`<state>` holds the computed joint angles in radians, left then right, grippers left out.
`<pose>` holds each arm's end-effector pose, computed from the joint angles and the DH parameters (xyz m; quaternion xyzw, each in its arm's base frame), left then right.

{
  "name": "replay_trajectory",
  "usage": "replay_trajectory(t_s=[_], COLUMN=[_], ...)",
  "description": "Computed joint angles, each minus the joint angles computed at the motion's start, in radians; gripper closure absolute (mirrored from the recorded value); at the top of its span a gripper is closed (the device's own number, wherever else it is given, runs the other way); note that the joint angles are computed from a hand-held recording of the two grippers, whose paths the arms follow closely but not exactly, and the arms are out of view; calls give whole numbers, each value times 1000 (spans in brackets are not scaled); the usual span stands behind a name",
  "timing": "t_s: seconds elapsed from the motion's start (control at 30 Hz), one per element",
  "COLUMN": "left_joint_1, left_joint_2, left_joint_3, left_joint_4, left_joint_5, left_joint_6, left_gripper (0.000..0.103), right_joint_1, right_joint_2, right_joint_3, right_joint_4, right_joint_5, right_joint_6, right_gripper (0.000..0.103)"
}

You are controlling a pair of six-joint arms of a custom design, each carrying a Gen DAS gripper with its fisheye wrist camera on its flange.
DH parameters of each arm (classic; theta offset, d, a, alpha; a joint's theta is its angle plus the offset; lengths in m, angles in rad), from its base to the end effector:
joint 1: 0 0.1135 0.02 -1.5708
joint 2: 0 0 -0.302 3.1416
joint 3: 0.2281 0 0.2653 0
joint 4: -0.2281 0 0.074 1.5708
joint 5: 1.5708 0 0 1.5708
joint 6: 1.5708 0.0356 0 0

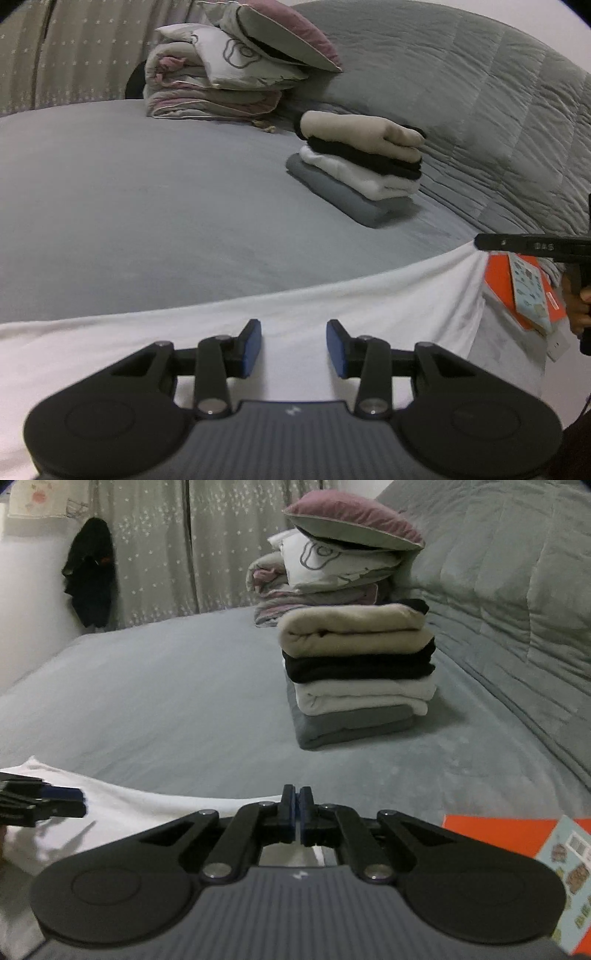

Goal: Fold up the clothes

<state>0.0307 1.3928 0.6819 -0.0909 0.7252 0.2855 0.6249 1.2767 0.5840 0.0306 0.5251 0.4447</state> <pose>0.2721 -0.0153 0.2152 0.2421 0.8428 -0.2695 0.3981 0.2151 0.1331 0.2192 0.0354 0.8745 0.0154 0.4835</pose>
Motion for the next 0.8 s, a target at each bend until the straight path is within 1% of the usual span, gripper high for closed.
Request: replay_trajectory(t_s=[0.17, 0.3, 0.4, 0.47, 0.53, 0.57, 0.6, 0.77, 0.8], left_joint_1=[-8, -16, -22, -17, -11, -9, -7, 15, 22], left_joint_2=[12, 18, 16, 9, 3, 1, -2, -29, -35], left_joint_3=[7, 6, 5, 4, 3, 3, 3, -5, -5], left_joint_4=[-1, -1, -1, -11, -19, -22, -27, -60, -71], left_joint_5=[-9, -27, -38, -34, -29, -28, -28, -22, -19], left_joint_6=[5, 21, 27, 35, 41, 43, 46, 69, 77], left_gripper=[63, 63, 63, 63, 63, 63, 63, 62, 62], right_joint_1=[-46, -70, -97, -101, -97, -92, -86, -63, -62], right_joint_2=[113, 176, 220, 221, 195, 182, 171, 145, 148], right_joint_3=[31, 51, 57, 48, 51, 51, 54, 68, 71], right_joint_4=[36, 30, 12, 11, -22, -33, -45, -82, -85], right_joint_5=[8, 30, -2, -8, -7, -4, -4, -13, -18], right_joint_6=[-19, -23, 15, 25, 44, 49, 51, 65, 70], right_gripper=[102, 103, 103, 103, 99, 95, 90, 88, 86])
